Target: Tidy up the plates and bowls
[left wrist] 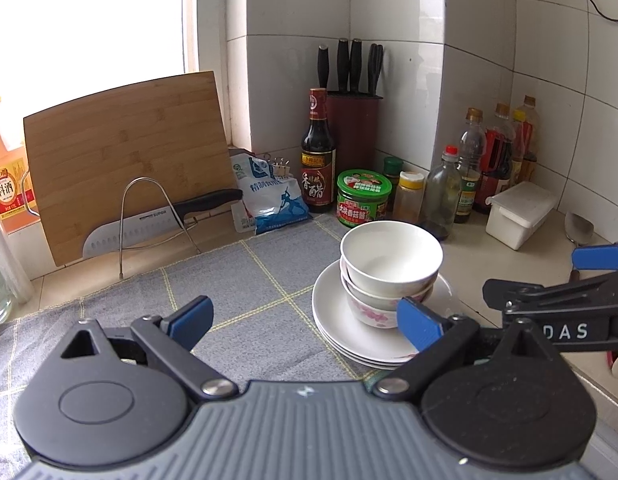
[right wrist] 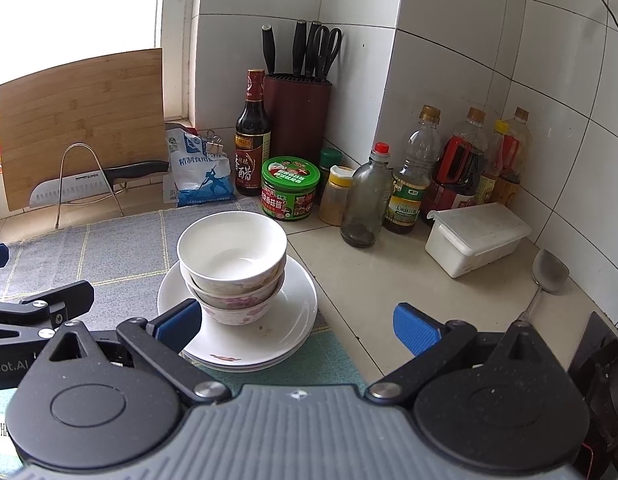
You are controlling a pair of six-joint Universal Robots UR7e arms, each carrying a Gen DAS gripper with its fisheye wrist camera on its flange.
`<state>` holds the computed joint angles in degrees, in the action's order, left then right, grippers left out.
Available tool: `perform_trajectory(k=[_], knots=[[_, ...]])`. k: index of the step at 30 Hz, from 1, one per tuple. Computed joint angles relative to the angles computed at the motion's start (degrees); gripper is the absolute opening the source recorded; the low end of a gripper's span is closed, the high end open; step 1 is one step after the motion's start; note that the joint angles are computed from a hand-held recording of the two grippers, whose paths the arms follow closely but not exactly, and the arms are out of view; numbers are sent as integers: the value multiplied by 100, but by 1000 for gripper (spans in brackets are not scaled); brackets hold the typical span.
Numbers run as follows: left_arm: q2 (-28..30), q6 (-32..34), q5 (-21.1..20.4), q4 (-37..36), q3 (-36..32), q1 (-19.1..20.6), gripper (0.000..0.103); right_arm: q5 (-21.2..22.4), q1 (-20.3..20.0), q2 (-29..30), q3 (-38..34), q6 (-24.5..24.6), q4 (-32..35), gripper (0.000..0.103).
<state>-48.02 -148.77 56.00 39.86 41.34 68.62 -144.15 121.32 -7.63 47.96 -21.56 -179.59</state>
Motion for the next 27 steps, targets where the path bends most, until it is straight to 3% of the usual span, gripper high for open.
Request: perform_trajectory(k=[27], knots=[[66, -137, -157, 48, -40, -54, 98, -28, -11, 18, -52, -214, -125, 103]])
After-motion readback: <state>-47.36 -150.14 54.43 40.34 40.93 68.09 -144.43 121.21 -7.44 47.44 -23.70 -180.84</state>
